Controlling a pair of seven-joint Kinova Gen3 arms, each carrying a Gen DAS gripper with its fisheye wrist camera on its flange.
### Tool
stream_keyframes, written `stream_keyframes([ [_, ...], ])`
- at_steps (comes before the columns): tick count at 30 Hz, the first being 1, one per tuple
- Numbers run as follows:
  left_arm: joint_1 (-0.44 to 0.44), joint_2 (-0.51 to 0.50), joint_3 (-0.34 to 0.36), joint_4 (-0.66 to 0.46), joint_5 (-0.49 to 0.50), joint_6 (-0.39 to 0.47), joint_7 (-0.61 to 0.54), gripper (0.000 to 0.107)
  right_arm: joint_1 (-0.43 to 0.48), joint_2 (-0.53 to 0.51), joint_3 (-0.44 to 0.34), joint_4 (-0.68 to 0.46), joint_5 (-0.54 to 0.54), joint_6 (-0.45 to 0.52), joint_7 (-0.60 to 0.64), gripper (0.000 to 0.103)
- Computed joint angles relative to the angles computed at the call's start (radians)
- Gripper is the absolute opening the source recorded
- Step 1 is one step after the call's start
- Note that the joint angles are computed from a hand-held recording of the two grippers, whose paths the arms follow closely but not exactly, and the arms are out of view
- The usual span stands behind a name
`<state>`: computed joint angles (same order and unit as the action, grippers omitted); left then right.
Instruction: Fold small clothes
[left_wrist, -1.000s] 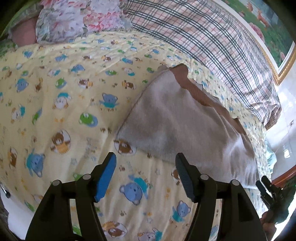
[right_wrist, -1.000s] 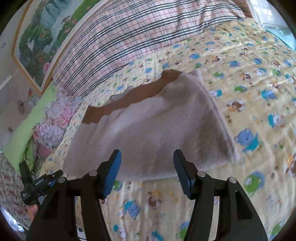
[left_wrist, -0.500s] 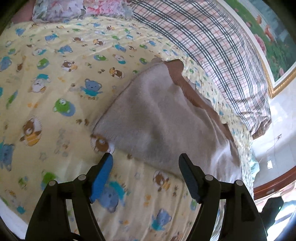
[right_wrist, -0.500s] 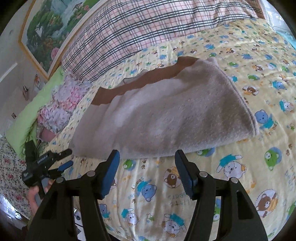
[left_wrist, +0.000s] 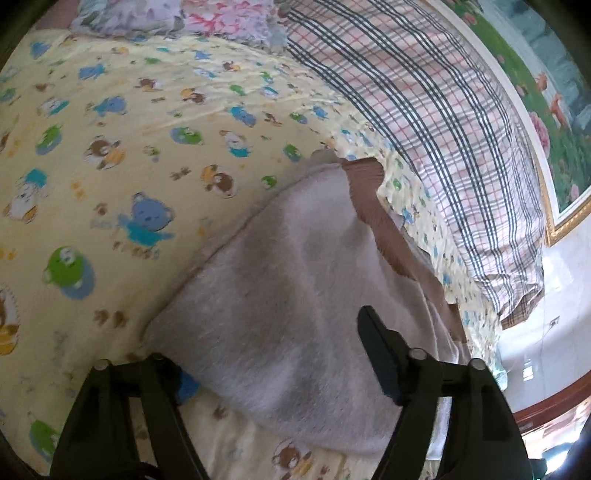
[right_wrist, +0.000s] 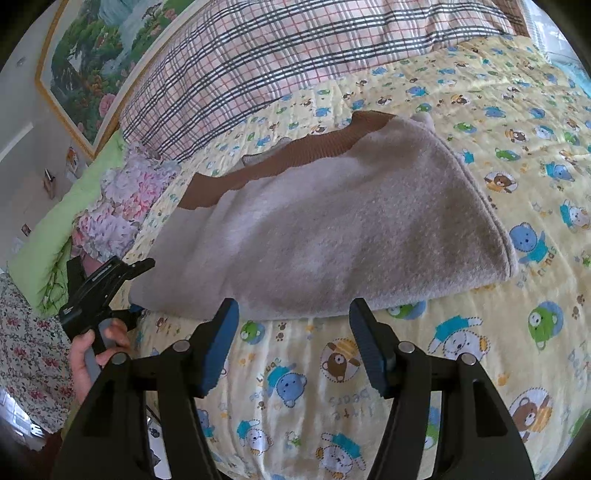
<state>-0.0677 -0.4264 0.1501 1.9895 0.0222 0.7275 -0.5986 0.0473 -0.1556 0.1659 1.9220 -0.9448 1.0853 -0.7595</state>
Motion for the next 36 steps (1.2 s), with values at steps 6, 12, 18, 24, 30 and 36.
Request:
stream_keyframes([
  [6, 0.005, 0.041, 0.042, -0.061, -0.053, 0.024, -0.026, 0.017, 0.016, 0.027, 0.011, -0.009, -0.026, 0.011, 0.0, 0.063],
  [12, 0.025, 0.05, 0.142, -0.17, -0.149, 0.04, -0.038, 0.012, 0.052, 0.061, 0.014, -0.026, -0.053, 0.038, 0.006, 0.063],
  [18, 0.098, 0.163, 0.294, -0.324, -0.276, 0.062, -0.064, 0.01, 0.109, 0.123, 0.024, -0.085, -0.111, 0.116, 0.019, 0.063],
  [24, 0.195, 0.324, 0.4, -0.389, -0.424, 0.069, -0.011, 0.01, 0.206, 0.212, 0.006, -0.174, -0.158, 0.197, -0.02, 0.063],
  [30, 0.286, 0.424, 0.379, -0.37, -0.477, 0.079, 0.039, 0.01, 0.255, 0.297, -0.051, -0.271, -0.162, 0.24, -0.081, 0.063],
  [36, 0.333, 0.343, 0.259, -0.324, -0.372, 0.004, -0.003, 0.01, 0.241, 0.399, -0.137, -0.388, -0.171, 0.305, -0.12, 0.064],
])
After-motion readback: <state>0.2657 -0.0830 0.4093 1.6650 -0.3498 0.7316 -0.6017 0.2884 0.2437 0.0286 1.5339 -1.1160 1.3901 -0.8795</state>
